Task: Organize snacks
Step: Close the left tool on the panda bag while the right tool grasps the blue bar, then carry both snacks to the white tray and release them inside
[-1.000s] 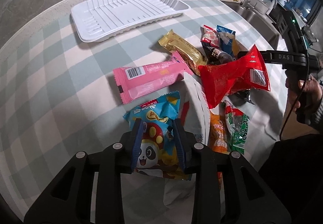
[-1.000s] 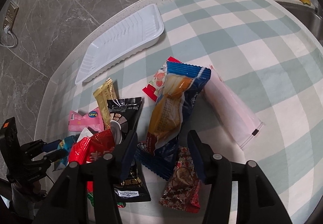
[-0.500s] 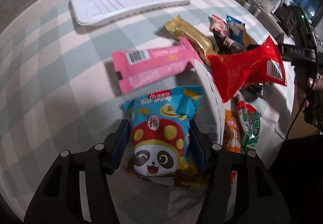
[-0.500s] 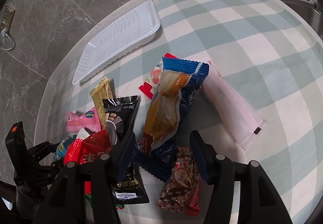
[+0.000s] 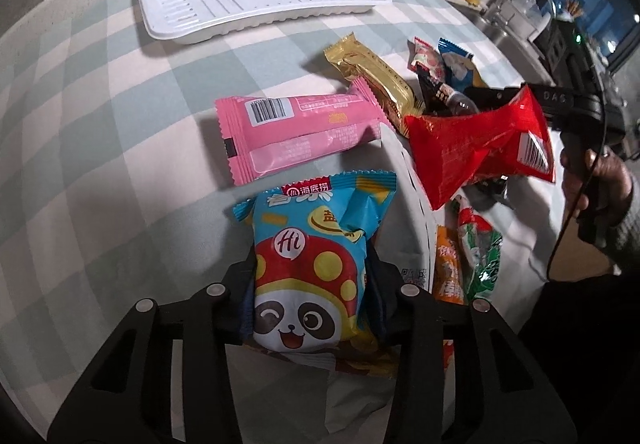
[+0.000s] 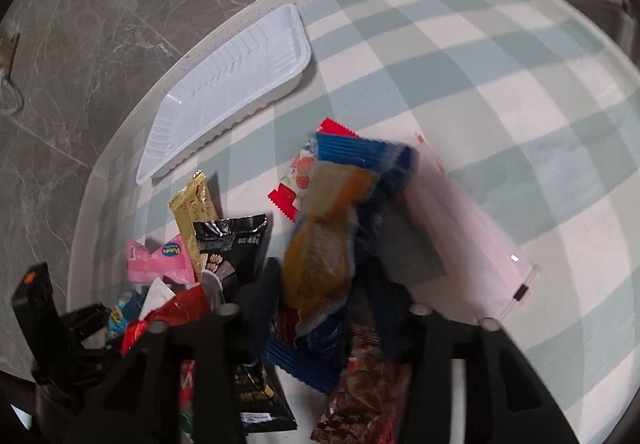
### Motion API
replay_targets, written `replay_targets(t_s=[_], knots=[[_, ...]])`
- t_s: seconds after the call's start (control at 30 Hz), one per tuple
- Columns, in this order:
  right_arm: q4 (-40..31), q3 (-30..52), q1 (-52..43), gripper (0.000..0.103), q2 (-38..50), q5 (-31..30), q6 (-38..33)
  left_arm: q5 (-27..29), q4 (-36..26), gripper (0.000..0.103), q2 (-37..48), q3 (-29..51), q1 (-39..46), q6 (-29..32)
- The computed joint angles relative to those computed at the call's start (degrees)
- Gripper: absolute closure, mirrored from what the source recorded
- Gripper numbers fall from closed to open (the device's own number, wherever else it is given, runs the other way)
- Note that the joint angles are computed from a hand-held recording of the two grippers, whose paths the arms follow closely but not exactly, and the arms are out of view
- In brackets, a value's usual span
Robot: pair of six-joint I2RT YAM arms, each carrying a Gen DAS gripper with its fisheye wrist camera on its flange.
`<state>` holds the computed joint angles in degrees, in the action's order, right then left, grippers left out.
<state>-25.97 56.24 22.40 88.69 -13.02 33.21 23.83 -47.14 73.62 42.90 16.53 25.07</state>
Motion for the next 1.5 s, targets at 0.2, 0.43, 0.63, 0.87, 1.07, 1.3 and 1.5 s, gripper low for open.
replay_targets(t_s=[0.2,0.43,0.63,0.87,1.07,1.3,1.5], knots=[[5.5,-4.8,-5.3,0.074,-2.5,-11.0,4.7,7.4,-4.0,0.065,3.9,2.9,6.0,0.9],[12.6,-9.1,-10.0,0.074,-5.5,-21.5,11.2,15.0,-11.8,0.065,5.7,8.4,11.1,3.0],[14.5,-7.1,-11.7,0.074,-3.9,-24.4,13.2,20.6,-16.9,0.065,8.1,15.0,13.3,3.1],[10.6,2.1,-11.9,0.074,2.5,-24.8,9.5,23.6,-16.1,0.065,15.6,25.8,11.6,-1.9],[5.2,13.9,-12.1,0.074,11.1,-25.2,4.4,23.7,-12.2,0.065,24.2,35.7,8.5,-8.8],[-2.6,30.5,-12.1,0.074,22.6,-25.7,-0.3,20.5,-9.3,0.065,36.8,49.6,6.1,-15.0],[-9.4,47.1,-11.8,0.074,34.2,-25.5,-2.4,15.9,-7.9,0.065,45.7,60.0,3.7,-18.9]])
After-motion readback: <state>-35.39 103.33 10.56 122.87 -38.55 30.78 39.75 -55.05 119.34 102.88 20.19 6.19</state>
